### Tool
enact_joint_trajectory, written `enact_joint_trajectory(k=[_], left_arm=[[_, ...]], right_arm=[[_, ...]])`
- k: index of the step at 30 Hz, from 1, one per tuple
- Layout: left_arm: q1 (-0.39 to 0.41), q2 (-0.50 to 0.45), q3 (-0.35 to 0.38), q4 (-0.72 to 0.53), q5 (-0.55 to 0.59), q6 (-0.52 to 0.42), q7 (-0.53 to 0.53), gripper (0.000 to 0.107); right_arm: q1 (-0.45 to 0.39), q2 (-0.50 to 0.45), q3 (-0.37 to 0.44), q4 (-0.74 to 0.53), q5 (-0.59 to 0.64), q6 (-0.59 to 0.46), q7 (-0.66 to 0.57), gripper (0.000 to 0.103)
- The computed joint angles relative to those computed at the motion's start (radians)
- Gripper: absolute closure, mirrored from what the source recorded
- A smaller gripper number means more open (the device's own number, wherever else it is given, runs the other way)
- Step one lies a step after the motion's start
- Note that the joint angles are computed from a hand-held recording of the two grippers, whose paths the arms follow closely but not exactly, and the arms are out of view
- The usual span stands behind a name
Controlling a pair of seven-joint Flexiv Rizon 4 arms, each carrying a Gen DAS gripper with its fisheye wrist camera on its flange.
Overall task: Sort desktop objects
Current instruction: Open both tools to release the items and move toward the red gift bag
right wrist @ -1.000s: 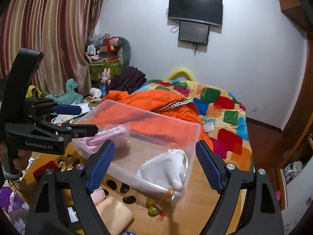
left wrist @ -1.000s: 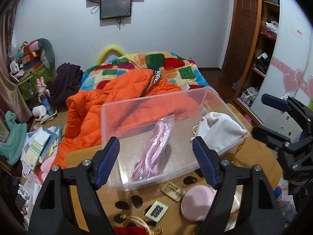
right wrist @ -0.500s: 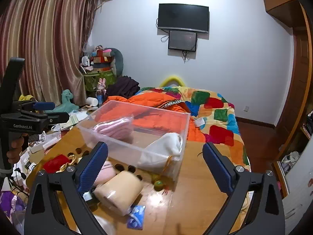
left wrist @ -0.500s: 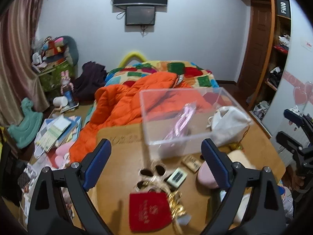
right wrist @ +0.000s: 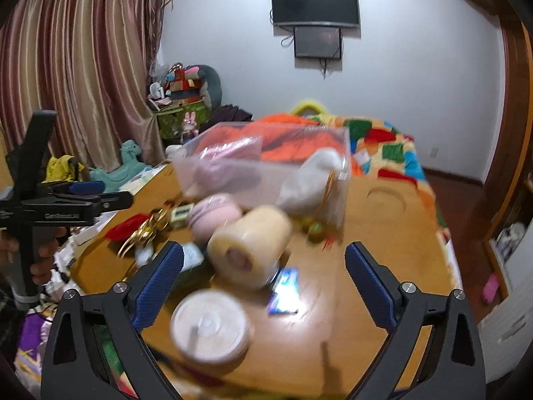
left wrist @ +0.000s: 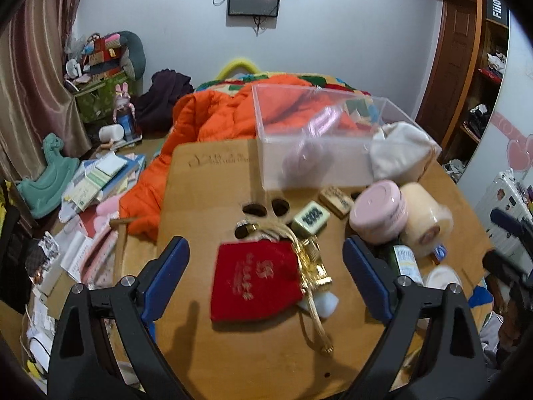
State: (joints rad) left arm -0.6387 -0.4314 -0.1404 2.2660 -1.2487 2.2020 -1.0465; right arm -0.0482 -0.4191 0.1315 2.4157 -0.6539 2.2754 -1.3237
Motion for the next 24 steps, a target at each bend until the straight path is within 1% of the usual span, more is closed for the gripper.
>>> enact_joint_trajectory(k=[2, 3, 6, 10, 14, 16, 18, 21, 22, 24], left_arm=[[0.002, -0.002, -0.003, 0.004, 0.007, -0.009, -0.012, 0.013], [-0.001, -0.007, -0.003, 0.004, 0.004, -0.013, -0.013, 0.013], [-0.023, -0.026, -0.007, -0.015, -0.052, -0.005, 0.030, 0.013], [-0.011, -0.041, -0.020, -0.008, -0.032, -0.010, 0.006, 0.013], [-0.014, -0.062, -0.017, -0.023, -0.048, -0.019, 0.016, 0.013], [-0.001, -0.068, -0.016, -0.027, -0.039, -0.037, 0.000, 0.013], [0.011, -0.068, -0.009, -0.019, -0.006, -0.054, -0.035, 0.013], [0.018, -0.073, 0.009, -0.013, 0.024, -0.077, -0.080, 0.013], [0.014, -0.076, 0.017, -0.012, 0.036, -0.075, -0.090, 0.013], [-0.008, -0.086, 0.035, -0.022, 0.018, -0.068, -0.073, 0.013]], right_arm=[[-0.019, -0.011, 0.007, 0.023, -0.031, 0.012, 0.009, 0.006], [-0.013, -0.016, 0.004, 0.030, -0.027, 0.013, 0.000, 0.006], [0.016, -0.027, -0.001, 0.041, 0.011, -0.006, -0.028, 0.006], [-0.039, -0.055, 0.023, 0.034, -0.084, -0.016, 0.015, 0.008], [-0.054, -0.064, 0.025, 0.034, -0.128, -0.014, 0.035, 0.009], [-0.050, -0.062, 0.021, 0.034, -0.137, -0.026, 0.036, 0.013], [-0.046, -0.061, 0.020, 0.032, -0.143, -0.042, 0.036, 0.016], [-0.061, -0.065, 0.028, 0.025, -0.189, -0.067, 0.053, 0.021], [-0.059, -0.066, 0.028, 0.024, -0.191, -0.072, 0.052, 0.023], [-0.069, -0.070, 0.033, 0.017, -0.217, -0.085, 0.064, 0.028]])
